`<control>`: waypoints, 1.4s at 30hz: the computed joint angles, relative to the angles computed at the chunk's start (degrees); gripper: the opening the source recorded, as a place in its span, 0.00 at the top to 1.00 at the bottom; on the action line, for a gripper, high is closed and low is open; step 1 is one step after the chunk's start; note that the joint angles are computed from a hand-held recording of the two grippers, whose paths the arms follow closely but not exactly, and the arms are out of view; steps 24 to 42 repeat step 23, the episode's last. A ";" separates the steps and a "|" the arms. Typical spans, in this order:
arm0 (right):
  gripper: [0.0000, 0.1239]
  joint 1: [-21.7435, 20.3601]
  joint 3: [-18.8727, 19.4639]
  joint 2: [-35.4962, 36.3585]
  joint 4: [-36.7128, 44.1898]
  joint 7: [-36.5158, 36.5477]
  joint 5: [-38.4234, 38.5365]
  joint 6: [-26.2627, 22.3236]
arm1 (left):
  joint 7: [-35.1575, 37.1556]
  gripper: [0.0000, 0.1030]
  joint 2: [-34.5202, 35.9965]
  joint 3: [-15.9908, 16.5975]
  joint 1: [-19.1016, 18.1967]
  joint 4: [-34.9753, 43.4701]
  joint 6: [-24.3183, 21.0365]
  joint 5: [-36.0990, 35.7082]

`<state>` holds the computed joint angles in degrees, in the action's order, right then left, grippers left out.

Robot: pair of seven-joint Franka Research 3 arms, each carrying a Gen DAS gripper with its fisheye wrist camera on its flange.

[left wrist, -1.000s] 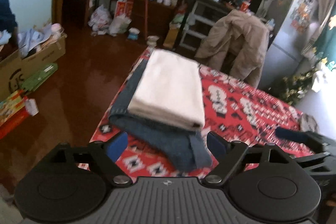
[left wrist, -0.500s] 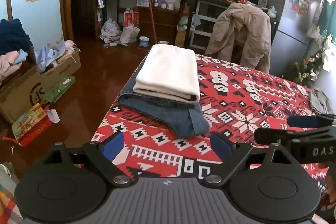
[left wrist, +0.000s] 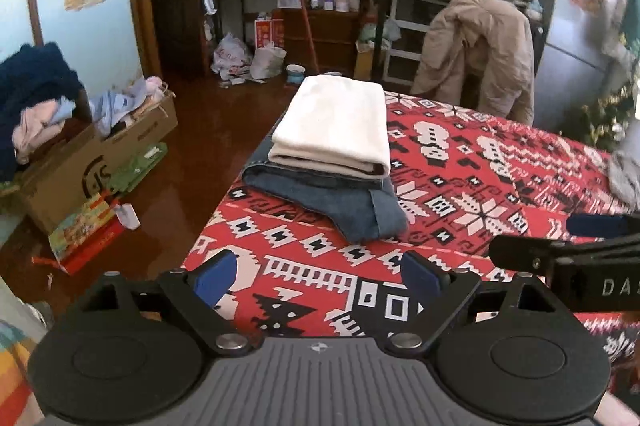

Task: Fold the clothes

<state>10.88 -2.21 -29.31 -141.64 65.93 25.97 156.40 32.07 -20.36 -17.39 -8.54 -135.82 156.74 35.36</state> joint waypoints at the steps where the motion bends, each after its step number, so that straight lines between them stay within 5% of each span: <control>1: 0.17 -0.23 0.22 -0.02 0.05 0.30 -0.29 -0.17 | 0.50 0.13 0.05 0.42 -0.42 0.06 -0.29 -0.90; 14: 0.17 -0.32 1.03 0.26 0.50 2.22 -1.78 -1.17 | 0.48 0.13 -0.13 0.21 -0.41 0.67 -5.30 -1.10; 42: 0.17 0.10 1.13 0.33 0.50 2.19 -2.13 -1.17 | 0.61 0.13 -0.26 0.53 -0.75 0.47 -5.58 -0.89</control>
